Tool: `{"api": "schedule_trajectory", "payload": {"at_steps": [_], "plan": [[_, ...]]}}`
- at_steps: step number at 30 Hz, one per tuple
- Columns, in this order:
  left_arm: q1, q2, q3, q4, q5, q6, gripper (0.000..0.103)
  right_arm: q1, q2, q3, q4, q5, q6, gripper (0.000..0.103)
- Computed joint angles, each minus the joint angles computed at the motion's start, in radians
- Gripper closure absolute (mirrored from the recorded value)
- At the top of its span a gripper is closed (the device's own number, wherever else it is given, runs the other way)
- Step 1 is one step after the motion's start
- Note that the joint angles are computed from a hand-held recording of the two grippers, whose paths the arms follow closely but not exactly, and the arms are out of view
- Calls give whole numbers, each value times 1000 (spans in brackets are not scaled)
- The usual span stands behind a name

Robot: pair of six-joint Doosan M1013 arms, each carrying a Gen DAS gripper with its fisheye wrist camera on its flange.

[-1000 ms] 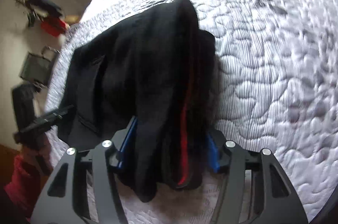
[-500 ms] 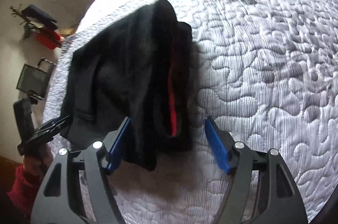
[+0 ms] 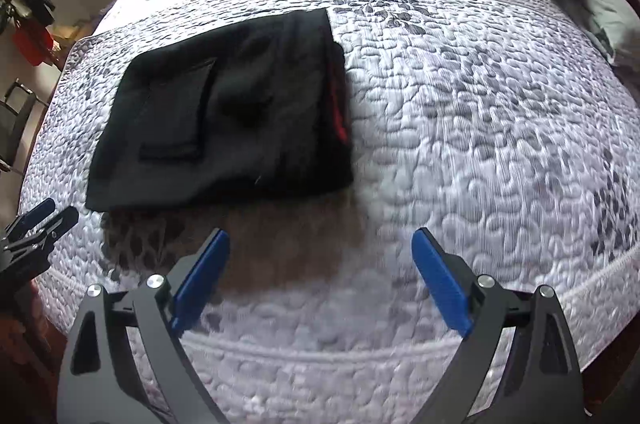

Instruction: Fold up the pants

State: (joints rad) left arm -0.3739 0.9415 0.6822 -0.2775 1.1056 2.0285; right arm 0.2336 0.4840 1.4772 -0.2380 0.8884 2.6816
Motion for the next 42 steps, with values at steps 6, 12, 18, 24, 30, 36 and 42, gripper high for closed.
{"api": "schedule_trajectory", "payload": {"at_steps": [6, 12, 18, 24, 30, 36, 42], "plan": [[-8, -48, 66, 29, -46, 1, 5, 34, -17, -4, -40, 16, 78, 11], [-4, -71, 85, 25, -46, -15, 4, 56, -14, -33, -69, 73, 95, 10], [2, -91, 104, 14, -46, -22, 4, 68, -20, -37, -63, 67, 105, 10], [3, -118, 140, 27, -79, -11, 4, 76, -18, -45, -66, 81, 106, 9], [5, -138, 162, 7, -92, 10, 4, 79, -19, -47, -74, 85, 110, 9], [6, -151, 173, -2, -109, 24, 4, 80, -16, -55, -82, 92, 113, 9], [8, -148, 165, -2, -106, 19, 4, 77, -11, -58, -71, 87, 98, 9]]}}
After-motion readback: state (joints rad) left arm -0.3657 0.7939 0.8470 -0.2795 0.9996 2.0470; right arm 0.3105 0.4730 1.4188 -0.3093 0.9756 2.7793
